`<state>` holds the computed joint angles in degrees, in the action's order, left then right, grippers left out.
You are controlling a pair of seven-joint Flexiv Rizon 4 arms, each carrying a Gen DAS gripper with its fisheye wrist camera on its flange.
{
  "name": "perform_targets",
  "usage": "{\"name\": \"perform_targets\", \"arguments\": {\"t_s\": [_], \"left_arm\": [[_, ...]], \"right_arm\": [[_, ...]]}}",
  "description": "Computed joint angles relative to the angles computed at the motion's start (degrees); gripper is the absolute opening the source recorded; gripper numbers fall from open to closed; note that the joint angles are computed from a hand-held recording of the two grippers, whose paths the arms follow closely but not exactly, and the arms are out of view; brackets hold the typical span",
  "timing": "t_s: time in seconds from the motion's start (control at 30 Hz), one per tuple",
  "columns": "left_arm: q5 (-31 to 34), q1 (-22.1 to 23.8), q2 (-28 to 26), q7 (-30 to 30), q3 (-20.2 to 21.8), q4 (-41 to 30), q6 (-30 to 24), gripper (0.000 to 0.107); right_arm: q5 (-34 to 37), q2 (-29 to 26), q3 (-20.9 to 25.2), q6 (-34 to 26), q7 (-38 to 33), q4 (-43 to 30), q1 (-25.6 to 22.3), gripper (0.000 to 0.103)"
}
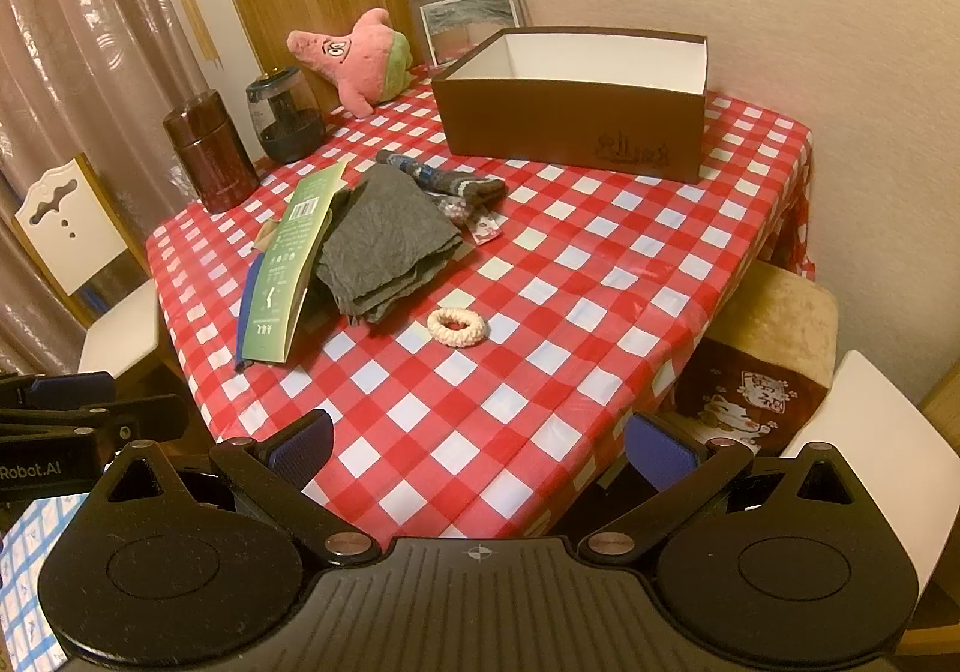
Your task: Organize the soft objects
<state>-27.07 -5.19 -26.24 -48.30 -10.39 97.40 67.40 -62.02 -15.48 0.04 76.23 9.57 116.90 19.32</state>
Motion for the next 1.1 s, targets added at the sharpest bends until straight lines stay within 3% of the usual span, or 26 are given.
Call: {"name": "perform_targets", "arguments": {"t_s": [1.1], "left_arm": [[0.4,-0.1,-0.5,-0.6,-0.1,-0.9,-0.2,0.074]], "right_arm": [[0.3,-1.2,-0.5,0.0,-0.2,-1.4,0.6,0.103]]}}
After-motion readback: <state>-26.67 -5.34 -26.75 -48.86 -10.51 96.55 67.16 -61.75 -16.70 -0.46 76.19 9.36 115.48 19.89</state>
